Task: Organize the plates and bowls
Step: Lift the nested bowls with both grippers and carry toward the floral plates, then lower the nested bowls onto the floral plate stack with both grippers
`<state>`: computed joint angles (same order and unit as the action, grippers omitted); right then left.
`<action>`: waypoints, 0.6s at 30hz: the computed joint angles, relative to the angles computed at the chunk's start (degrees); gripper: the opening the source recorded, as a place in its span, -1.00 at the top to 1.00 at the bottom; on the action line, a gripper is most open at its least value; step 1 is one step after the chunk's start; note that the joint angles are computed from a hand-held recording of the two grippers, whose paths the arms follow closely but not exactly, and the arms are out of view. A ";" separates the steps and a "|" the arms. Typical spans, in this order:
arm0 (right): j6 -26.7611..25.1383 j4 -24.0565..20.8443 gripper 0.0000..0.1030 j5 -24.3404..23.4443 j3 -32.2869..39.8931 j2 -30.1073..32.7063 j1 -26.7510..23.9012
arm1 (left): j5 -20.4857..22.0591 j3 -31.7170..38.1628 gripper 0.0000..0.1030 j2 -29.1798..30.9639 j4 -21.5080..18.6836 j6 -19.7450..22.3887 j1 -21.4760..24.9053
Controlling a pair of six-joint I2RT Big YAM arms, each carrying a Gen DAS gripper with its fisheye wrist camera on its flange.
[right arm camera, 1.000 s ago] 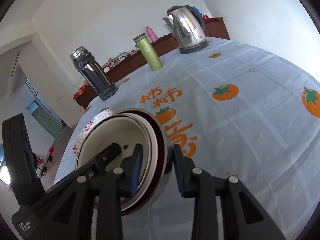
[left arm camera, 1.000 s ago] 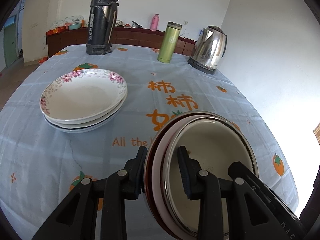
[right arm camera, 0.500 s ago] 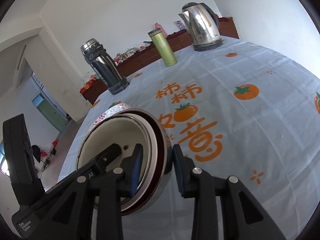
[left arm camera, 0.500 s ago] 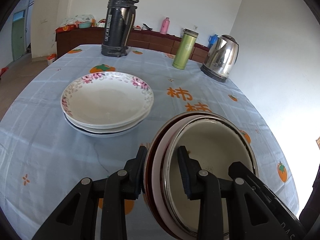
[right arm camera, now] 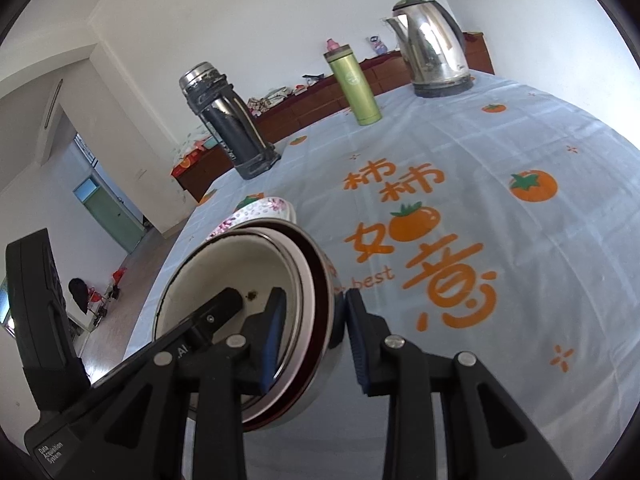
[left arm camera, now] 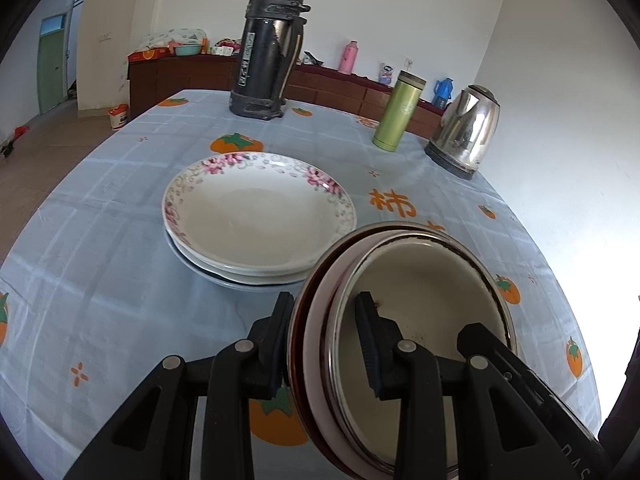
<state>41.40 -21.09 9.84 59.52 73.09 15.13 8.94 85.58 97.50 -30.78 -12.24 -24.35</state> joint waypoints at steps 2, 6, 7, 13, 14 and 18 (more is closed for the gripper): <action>-0.13 0.02 0.40 0.05 0.61 0.60 0.20 | 0.20 0.19 0.33 0.16 0.04 -0.10 0.46; -0.38 -0.01 0.40 0.01 1.64 1.50 0.51 | 0.36 0.52 0.33 0.28 -0.02 -0.06 1.00; -0.43 0.02 0.40 0.04 1.83 1.68 0.61 | 0.40 0.65 0.33 0.31 -0.04 -0.03 1.17; -0.98 0.06 0.40 -0.09 3.61 3.17 0.94 | 0.28 1.76 0.33 0.86 -0.04 0.22 1.98; -1.04 0.08 0.40 -0.20 4.12 3.57 0.90 | 0.17 1.94 0.33 0.95 -0.03 0.19 1.98; -1.44 0.08 0.40 -0.76 5.68 4.73 0.64 | 0.11 3.44 0.33 1.87 -0.09 0.18 2.53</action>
<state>39.96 -21.02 9.08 65.20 77.82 15.78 9.05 89.01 99.38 -30.87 -12.07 -21.82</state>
